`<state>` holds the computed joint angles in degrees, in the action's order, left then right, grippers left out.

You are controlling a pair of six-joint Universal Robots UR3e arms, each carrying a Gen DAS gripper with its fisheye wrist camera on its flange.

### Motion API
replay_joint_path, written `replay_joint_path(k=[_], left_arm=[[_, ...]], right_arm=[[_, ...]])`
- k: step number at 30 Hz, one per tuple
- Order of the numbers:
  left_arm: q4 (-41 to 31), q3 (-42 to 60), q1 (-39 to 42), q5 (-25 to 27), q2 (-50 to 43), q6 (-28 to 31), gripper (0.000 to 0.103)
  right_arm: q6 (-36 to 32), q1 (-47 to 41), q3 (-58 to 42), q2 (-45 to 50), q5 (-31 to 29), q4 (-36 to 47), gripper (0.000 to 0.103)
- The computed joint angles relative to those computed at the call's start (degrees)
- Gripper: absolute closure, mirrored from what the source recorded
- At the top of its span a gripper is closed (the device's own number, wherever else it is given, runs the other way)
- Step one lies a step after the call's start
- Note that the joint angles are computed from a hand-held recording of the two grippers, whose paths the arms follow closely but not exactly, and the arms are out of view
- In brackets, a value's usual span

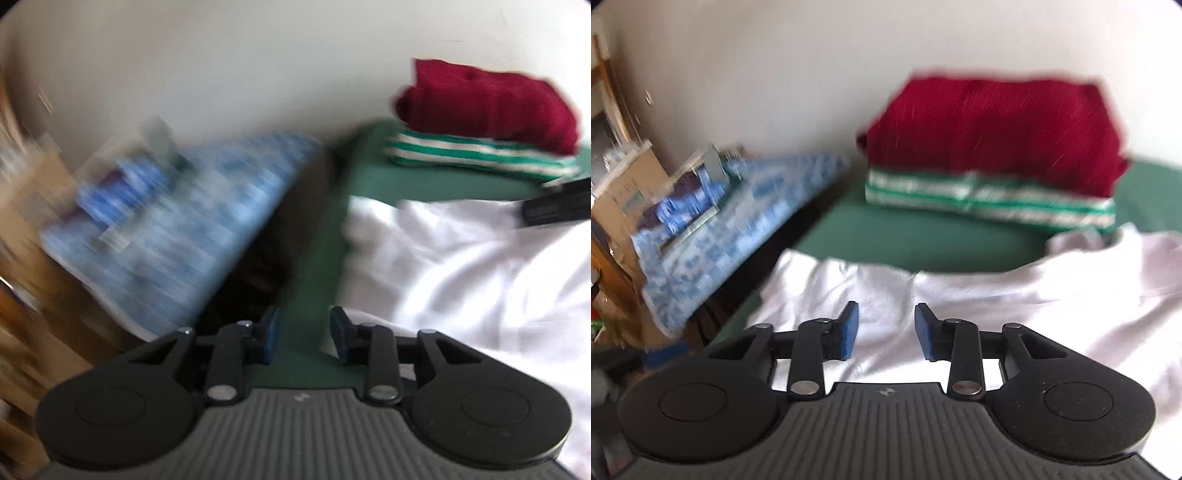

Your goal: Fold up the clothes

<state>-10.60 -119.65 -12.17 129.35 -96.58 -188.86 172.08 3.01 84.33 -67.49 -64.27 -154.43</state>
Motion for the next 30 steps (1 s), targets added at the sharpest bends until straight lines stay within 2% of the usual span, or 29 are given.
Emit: replay_joint_path(k=[1,2,3,5,6,7,8,10,12,13,14,16,18,19,22,24,26,28,30], left_arm=[[2.2,-0.5,-1.4,2.3,0.0,2.0,0.069],[4.0,-1.8,-1.8,1.4,1.9,3.7,0.064],[5.6,-3.0,-2.2,0.5,3.8,5.3,0.063],[6.5,-4.9,-2.4,-5.7,8.7,6.6,0.055],[6.5,-5.6,-2.3,-10.5,10.8,7.2,0.052],[6.3,-5.9,-2.5,-14.8,11.9,7.7,0.046],[5.3,-5.1,-3.4,-17.1,11.3,7.8,0.047],[1.9,-2.2,-5.8,-18.8,8.2,6.7,0.047],[-1.5,0.9,-7.9,-20.9,5.0,5.9,0.047],[-3.1,2.6,-9.3,-19.4,3.1,5.0,0.048],[-5.0,4.2,-11.2,-15.1,0.8,3.4,0.048],[-10.7,6.8,-13.7,-8.0,-2.5,0.3,0.049],[-13.9,6.3,-13.9,-6.2,-2.0,-1.8,0.047],[-15.0,6.3,-14.1,-5.2,-1.1,-2.4,0.05],[-15.3,9.6,-15.4,-3.6,0.3,-1.4,0.051],[-15.8,15.2,-13.5,-9.3,-0.3,1.6,0.046],[-13.8,21.8,-11.3,-15.0,-4.5,6.5,0.036],[-12.9,30.3,-10.7,-17.2,-11.8,12.3,0.037],[-16.2,39.8,-9.6,-21.5,-18.7,16.6,0.036]], right_arm=[[-1.2,-0.9,5.9,-4.3,-2.8,-3.2,0.06],[-2.4,-1.7,11.6,-8.4,-6.7,-6.2,0.058],[-3.5,-3.2,17.5,-12.8,-9.4,-8.5,0.05],[-5.3,-9.5,28.5,-22.6,-10.7,-9.4,0.038],[-6.2,-14.3,32.5,-27.8,-8.9,-6.1,0.033],[-7.7,-20.0,35.6,-33.1,-6.4,-0.9,0.033],[-9.1,-25.5,37.7,-37.6,-4.4,4.7,0.033],[-11.8,-35.9,40.0,-43.8,-1.7,13.3,0.037],[-11.3,-43.7,40.1,-45.4,-3.7,18.0,0.04],[-10.9,-47.1,40.3,-46.3,-4.2,19.0,0.059],[-12.7,-51.6,40.5,-48.5,-1.7,22.1,0.066],[-16.6,-57.1,39.2,-52.0,1.9,30.4,0.058],[-21.6,-59.3,40.5,-55.4,6.8,33.4,0.059],[-24.0,-59.6,40.8,-56.4,8.9,34.7,0.059],[-22.8,-51.8,36.7,-46.7,11.6,27.6,0.06],[-20.1,-44.5,26.0,-35.1,11.8,26.0,0.059],[-18.9,-38.8,14.0,-24.8,11.7,26.9,0.053],[-15.9,-32.9,2.0,-14.5,8.9,25.5,0.042],[-12.5,-27.7,-10.0,-3.7,5.9,23.2,0.042]])
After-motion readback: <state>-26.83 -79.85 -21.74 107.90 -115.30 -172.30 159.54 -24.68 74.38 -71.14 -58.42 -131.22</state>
